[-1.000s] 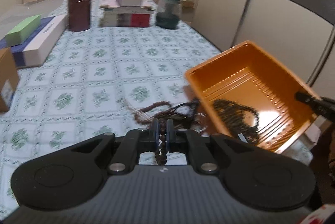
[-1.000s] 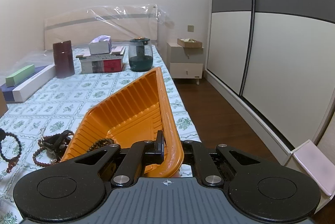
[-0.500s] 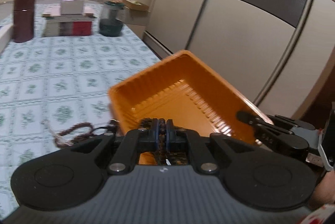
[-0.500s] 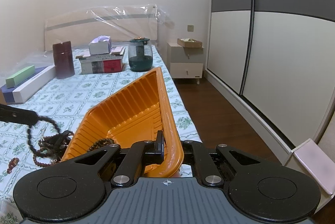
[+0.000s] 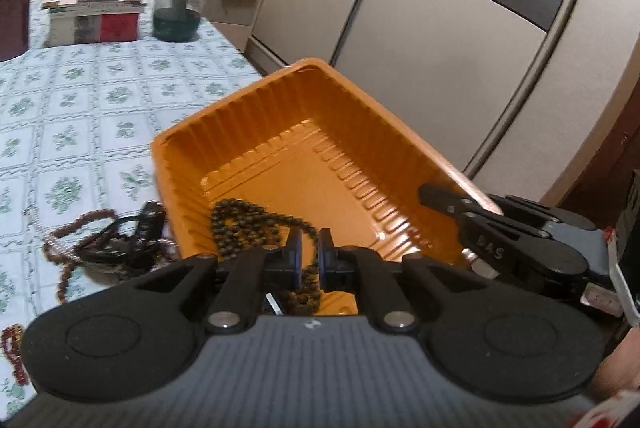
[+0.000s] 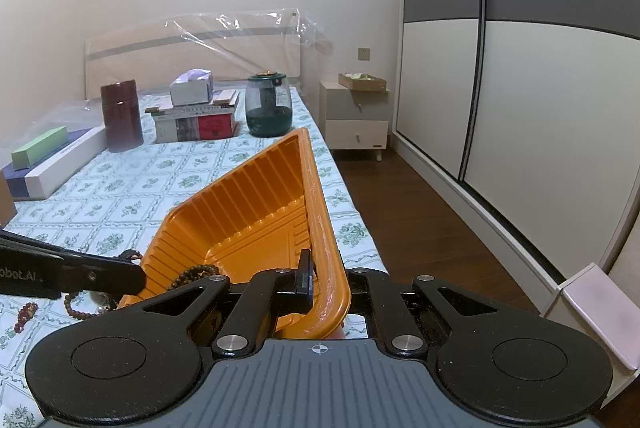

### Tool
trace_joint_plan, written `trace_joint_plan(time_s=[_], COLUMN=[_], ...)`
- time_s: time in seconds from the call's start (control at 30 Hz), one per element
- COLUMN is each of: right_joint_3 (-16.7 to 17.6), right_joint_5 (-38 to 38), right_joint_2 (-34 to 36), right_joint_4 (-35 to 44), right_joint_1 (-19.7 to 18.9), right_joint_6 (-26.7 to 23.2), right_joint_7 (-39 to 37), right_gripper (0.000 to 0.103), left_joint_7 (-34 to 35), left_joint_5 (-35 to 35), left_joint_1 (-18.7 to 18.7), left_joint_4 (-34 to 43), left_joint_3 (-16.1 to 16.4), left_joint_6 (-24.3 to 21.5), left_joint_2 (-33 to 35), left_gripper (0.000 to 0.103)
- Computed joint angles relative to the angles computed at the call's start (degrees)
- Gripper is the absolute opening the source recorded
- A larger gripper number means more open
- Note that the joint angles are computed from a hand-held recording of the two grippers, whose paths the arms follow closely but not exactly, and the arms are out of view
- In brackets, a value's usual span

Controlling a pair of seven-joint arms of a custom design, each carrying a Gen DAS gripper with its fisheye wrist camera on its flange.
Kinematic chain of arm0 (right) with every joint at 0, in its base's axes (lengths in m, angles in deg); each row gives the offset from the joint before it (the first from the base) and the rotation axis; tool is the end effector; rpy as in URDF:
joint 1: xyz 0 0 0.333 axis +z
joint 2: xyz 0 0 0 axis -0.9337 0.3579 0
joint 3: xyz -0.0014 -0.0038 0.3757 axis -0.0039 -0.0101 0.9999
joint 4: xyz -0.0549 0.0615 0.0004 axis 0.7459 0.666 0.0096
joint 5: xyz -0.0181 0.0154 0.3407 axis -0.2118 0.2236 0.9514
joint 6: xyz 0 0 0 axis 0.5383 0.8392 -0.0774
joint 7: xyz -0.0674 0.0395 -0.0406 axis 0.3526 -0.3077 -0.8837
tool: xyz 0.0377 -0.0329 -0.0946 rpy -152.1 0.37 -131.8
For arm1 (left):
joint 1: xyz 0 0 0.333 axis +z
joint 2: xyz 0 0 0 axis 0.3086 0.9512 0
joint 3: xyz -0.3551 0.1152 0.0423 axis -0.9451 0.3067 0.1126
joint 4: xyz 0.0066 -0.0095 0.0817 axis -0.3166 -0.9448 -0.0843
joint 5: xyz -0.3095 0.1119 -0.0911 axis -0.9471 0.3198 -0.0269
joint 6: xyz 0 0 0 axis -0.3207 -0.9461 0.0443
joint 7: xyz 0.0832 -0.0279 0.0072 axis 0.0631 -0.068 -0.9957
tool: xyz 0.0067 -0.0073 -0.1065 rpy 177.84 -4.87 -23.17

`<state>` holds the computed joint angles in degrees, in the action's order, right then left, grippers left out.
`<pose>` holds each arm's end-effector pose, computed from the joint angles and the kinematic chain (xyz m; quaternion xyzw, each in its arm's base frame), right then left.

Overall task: Organize jewelry
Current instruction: 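Carry the brown bracelet into the tray and open the left tool, then grasp a small red bead bracelet with the left tool and lift it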

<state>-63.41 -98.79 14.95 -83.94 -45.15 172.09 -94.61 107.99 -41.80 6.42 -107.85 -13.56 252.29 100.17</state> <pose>0.5542 0.2928 0.5509 -0.5991 0.6089 -0.3457 0.3883 0.5949 -0.2688 0.5879 -0.5127 0.7297 -0.4433 0.0906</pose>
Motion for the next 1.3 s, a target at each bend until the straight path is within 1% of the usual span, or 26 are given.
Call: trace_joint_plan(time_s=[0.17, 0.27, 0.33, 0.37, 0.4, 0.43, 0.5, 0.57, 0.6, 0.67, 0.73, 0.8, 0.83, 0.9, 1.0, 1.07, 1.1, 1.17, 1.2, 1.23, 1.3], right_joint_3=[0.0, 0.0, 0.1, 0.0, 0.0, 0.1, 0.1, 0.1, 0.2, 0.2, 0.2, 0.2, 0.2, 0.2, 0.2, 0.2, 0.2, 0.2, 0.2, 0.1, 0.1], right_joint_5=[-0.3, -0.3, -0.3, -0.4, -0.5, -0.4, -0.4, -0.5, -0.4, -0.3, -0.3, -0.2, -0.1, 0.2, 0.3, 0.6, 0.7, 0.7, 0.9, 0.9, 1.0], right_joint_2=[0.0, -0.1, -0.1, -0.1, -0.1, -0.1, -0.1, -0.1, -0.1, -0.1, -0.1, -0.1, -0.1, -0.1, -0.2, -0.2, -0.2, -0.2, -0.2, -0.1, -0.1], right_joint_4=[-0.1, -0.2, -0.1, -0.2, -0.2, -0.2, -0.2, -0.3, -0.3, -0.2, -0.2, -0.2, -0.2, -0.1, -0.3, -0.2, -0.2, -0.2, -0.2, -0.1, -0.1], right_joint_1=[0.0, 0.0, 0.0, 0.0, 0.0, 0.0, 0.0, 0.0, 0.1, 0.1, 0.2, 0.1, 0.1, 0.1, 0.1, 0.1, 0.1, 0.2, 0.1, 0.1, 0.2], right_joint_6=[0.0, 0.0, 0.0, 0.0, 0.0, 0.0, 0.0, -0.2, -0.4, -0.5, -0.6, -0.6, -0.5, -0.6, -0.7, -0.7, -0.7, -0.7, -0.7, -0.7, -0.7], right_joint_7=[0.5, 0.5, 0.6, 0.6, 0.6, 0.6, 0.6, 0.8, 0.8, 0.9, 0.7, 0.3, 0.1, -0.2, -0.5, -0.8, -0.9, -1.1, -1.2, -1.3, -1.4], right_gripper=[0.007, 0.007, 0.007, 0.007, 0.007, 0.007, 0.007, 0.007, 0.007, 0.007, 0.007, 0.007, 0.007, 0.007, 0.007, 0.007, 0.007, 0.007, 0.007, 0.007, 0.007], left_joint_7=[-5.6, -11.8, -17.6, -19.8, -22.9, -27.7, -35.5, -42.6, -45.6, -47.0, -49.3, -52.8, -53.7, -52.1, -51.5, -50.0, -50.1, -53.9, -55.1, -55.8, -55.5], left_joint_5=[3.4, 8.2, 13.2, 15.2, 18.5, 24.1, 33.0, 41.3, 44.8, 46.1, 48.4, 52.7, 53.5, 52.1, 53.1, 52.3, 52.9, 58.5, 60.6, 62.2, 62.6], left_joint_1=[-0.4, -1.0, -1.6, -1.5, -1.8, -3.0, -4.2, -4.9, -5.0, -3.4, -2.4, -2.1, -1.6, 0.4, 0.8, 1.2, 0.9, -1.6, -2.3, -2.6, -2.1], left_joint_4=[-4.7, -8.6, -11.3, -12.5, -14.0, -15.5, -17.5, -19.1, -19.7, -20.9, -21.5, -21.6, -22.0, -22.3, -21.6, -21.5, -21.4, -20.6, -20.1, -19.7, -19.1], left_joint_3=[4.0, 7.5, 10.5, 11.3, 12.9, 15.6, 19.4, 22.2, 23.1, 22.5, 22.0, 22.0, 21.5, 19.1, 17.9, 17.0, 17.3, 20.1, 20.9, 21.2, 20.7], left_joint_6=[2.8, 4.8, 6.0, 6.4, 7.0, 7.5, 7.5, 7.1, 6.7, 6.8, 6.8, 6.6, 7.3, 8.4, 7.7, 7.7, 7.7, 7.7, 7.5, 7.3, 6.8], left_joint_2=[-2.9, -5.2, -6.6, -7.3, -8.2, -8.9, -10.0, -10.8, -11.1, -11.4, -11.3, -10.9, -10.8, -10.1, -9.1, -8.7, -8.5, -7.9, -7.6, -7.3, -6.8], left_gripper=[0.006, 0.006, 0.007, 0.007, 0.008, 0.009, 0.009, 0.012, 0.013, 0.014, 0.02, 0.02, 0.02, 0.02, 0.02, 0.02, 0.02, 0.02, 0.02, 0.02, 0.02])
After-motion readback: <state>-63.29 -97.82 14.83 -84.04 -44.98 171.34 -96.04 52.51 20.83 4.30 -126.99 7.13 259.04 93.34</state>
